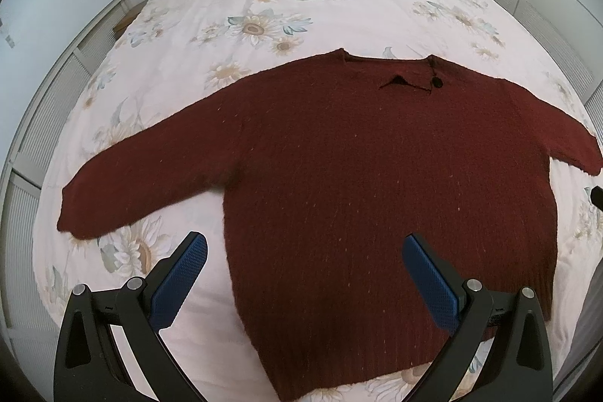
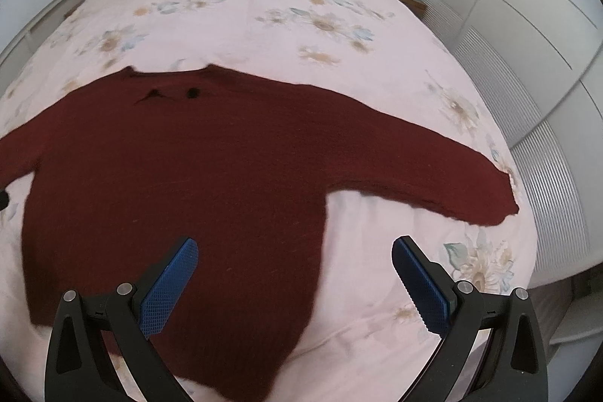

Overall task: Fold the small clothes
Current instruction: 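Grasp the sweater sleeve cuff nearest the right gripper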

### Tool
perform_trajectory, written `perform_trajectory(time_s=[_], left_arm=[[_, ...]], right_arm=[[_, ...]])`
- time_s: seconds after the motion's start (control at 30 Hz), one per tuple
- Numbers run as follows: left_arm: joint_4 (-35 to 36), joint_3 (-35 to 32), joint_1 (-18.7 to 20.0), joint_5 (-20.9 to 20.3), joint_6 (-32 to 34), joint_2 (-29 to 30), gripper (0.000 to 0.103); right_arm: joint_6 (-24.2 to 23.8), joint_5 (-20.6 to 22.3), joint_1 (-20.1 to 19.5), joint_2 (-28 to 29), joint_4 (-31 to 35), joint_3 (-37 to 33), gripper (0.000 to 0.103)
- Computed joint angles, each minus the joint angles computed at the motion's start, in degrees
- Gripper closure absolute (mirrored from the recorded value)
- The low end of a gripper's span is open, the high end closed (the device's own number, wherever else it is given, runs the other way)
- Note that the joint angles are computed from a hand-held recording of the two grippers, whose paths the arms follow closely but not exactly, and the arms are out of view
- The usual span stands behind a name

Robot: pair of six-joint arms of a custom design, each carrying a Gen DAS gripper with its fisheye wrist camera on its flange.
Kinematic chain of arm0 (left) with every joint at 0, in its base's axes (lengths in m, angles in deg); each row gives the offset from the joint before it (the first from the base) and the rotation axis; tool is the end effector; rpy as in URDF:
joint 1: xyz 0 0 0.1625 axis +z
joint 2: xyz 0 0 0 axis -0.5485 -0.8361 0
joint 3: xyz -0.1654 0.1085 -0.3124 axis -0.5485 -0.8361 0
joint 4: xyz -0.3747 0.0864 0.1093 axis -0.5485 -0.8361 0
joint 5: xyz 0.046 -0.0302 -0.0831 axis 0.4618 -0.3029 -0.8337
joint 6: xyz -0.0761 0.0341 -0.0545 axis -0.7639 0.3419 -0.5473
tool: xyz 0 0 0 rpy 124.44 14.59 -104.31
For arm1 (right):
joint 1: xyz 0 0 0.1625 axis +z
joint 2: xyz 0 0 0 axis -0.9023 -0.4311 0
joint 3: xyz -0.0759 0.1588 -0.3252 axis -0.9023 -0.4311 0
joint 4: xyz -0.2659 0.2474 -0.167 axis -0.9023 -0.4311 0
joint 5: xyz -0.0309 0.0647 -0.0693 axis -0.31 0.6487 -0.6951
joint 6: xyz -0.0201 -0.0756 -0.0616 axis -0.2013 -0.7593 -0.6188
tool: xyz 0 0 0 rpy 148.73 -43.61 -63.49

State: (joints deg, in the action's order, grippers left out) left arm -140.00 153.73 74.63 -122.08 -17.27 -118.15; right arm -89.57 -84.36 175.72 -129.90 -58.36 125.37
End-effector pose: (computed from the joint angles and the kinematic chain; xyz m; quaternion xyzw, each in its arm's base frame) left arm -0.3209 -0.5623 0.2706 0.1389 0.8847 -0.1845 0.4049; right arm 0.2669 -0.5399 0.3428 0.0925 -0.8782 0.2245 0.4122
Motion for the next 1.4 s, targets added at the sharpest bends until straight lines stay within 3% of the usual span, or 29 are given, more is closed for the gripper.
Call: perform_trajectory(time_s=[0.23, 0.47, 0.6, 0.7, 0.8, 0.93, 0.97, 1.0, 1.03, 1.07, 1.13, 1.3, 1.4], left_arm=[[-1.4, -4.1, 1.7, 0.4, 4.0, 4.1, 0.001], [-3.8, -7.4, 3.7, 2.1, 6.2, 7.7, 0.001], [-3.6, -9.3, 4.8, 2.0, 6.6, 9.5, 0.001], [-3.1, -10.4, 5.9, 0.8, 6.5, 10.6, 0.001], [-1.9, -11.0, 6.4, 1.1, 6.0, 11.3, 0.001], [-1.1, -10.9, 7.2, 1.5, 4.9, 11.5, 0.001], [-0.9, -10.7, 7.3, 1.6, 4.5, 11.4, 0.001], [-0.9, -10.6, 7.5, 1.7, 4.2, 11.4, 0.001], [-1.0, -10.4, 7.7, 1.5, 4.2, 11.3, 0.001], [-0.8, -10.2, 7.7, 1.3, 3.9, 11.1, 0.001], [-0.7, -9.9, 8.0, 0.7, 3.8, 10.8, 0.001], [-0.9, -8.3, 8.3, 0.5, 4.0, 9.7, 0.001], [-2.3, -7.4, 8.3, 0.4, 5.3, 9.0, 0.001]], right_arm=[[-3.7, 1.0, -7.9, -0.3, -5.7, -3.2, 0.0], [0.8, 1.8, -19.4, 0.2, -2.0, -9.2, 0.0], [8.7, 6.5, -26.6, -1.0, -0.5, -10.4, 0.0], [13.7, 14.3, -31.8, -3.2, -3.3, -9.4, 0.0], [17.3, 20.9, -35.0, -4.2, -4.4, -9.5, 0.0], [18.8, 23.6, -36.6, -4.0, -4.6, -11.3, 0.002], [19.5, 22.9, -36.4, -3.6, -4.0, -12.1, 0.005], [20.1, 21.6, -36.1, -3.2, -2.7, -12.9, 0.016], [20.5, 19.5, -35.7, -1.8, -0.3, -15.5, 0.034], [19.7, 18.4, -35.4, -1.5, 0.3, -16.4, 0.043], [17.6, 19.7, -35.2, -1.7, -0.6, -16.8, 0.085], [10.0, 19.5, -31.8, -2.7, -6.1, -15.5, 0.088], [5.9, 19.5, -27.2, -2.3, -8.5, -15.4, 0.088]])
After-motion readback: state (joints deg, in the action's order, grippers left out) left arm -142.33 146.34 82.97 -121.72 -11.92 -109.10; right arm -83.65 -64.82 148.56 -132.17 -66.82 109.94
